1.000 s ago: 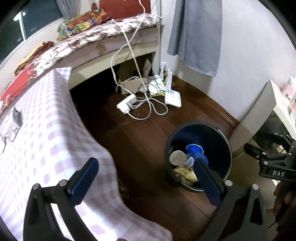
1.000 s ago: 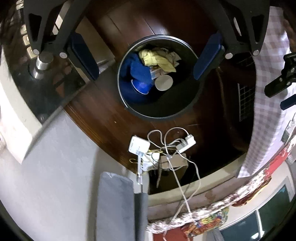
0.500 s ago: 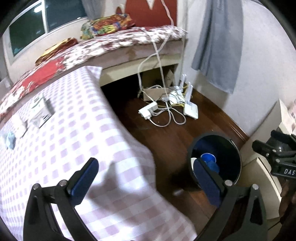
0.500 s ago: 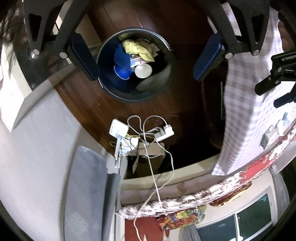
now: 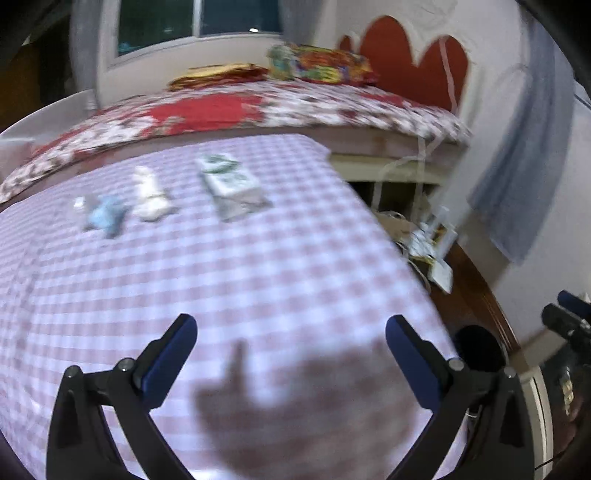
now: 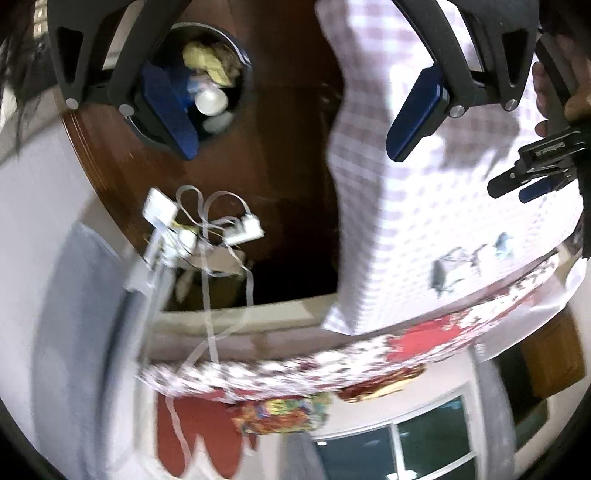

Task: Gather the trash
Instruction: 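Move both open tools back toward the table items, then grasp the blue face mask with the left tool while the right tool grasps the milk carton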

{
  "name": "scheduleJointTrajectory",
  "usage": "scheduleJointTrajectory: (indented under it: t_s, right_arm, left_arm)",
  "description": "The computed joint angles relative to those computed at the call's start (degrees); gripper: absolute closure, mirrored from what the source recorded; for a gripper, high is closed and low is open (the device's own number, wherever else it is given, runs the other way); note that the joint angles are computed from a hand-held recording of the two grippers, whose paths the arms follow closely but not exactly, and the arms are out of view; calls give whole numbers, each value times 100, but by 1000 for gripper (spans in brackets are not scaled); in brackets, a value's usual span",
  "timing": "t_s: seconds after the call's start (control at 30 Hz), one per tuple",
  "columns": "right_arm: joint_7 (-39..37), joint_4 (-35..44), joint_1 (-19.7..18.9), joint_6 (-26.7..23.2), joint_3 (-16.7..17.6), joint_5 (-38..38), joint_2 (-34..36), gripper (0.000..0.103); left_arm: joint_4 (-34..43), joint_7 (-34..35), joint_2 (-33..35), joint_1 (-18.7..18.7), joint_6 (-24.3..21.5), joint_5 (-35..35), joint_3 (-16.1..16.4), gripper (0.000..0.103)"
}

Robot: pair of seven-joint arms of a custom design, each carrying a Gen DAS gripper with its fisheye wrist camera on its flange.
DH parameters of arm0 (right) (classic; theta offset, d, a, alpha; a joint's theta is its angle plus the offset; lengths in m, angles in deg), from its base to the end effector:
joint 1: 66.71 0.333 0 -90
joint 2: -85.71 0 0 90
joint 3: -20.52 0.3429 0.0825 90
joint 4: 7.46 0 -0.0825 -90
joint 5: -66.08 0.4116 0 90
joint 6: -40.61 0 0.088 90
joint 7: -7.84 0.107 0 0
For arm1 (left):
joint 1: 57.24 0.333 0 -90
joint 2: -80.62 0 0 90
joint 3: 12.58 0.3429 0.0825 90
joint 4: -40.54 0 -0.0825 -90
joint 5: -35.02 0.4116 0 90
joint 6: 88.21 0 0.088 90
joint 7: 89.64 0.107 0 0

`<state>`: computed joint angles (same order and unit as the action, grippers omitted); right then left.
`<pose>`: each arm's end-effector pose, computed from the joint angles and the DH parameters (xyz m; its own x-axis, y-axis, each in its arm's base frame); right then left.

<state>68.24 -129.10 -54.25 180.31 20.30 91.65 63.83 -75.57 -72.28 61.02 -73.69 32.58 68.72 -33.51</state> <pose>0.4930 0.1075 0.6681 0.5028 -0.8597 -0.0905 -0.6424 -0.3016 -0.7045 0.4061 -0.3137 0.6556 0.3671 -0.9279 0.0655 -0.6487 -0.3059 -0.6969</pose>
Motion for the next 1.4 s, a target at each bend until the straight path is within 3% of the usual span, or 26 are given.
scheduleJointTrajectory:
  t_s: [0.3,0.6,0.73,0.87,1.1,1.4]
  right_arm:
    - [-288,1034,581,-144,349,177,597,0]
    - [-20,2283,1003,-257,815,-239,1636,0]
    - [123,2754,1172,-328,922,-592,2130,2]
    - [352,3297,1324,-542,956,-875,2702,11]
    - [801,4232,1612,-881,920,-1382,3678,13]
    - [992,4796,1862,-1025,852,-1695,4278,23]
  left_arm:
    - [-666,12,-980,349,-521,124,214,6]
    - [-1166,150,-1493,882,-121,-57,641,24]
    - [-1235,223,-1472,1086,-52,-135,686,24]
    - [-1302,318,-1358,1224,170,-243,810,24]
    - [-1314,521,-1071,1433,479,-365,949,26]
    - [-1375,726,-859,1621,848,-574,1125,33]
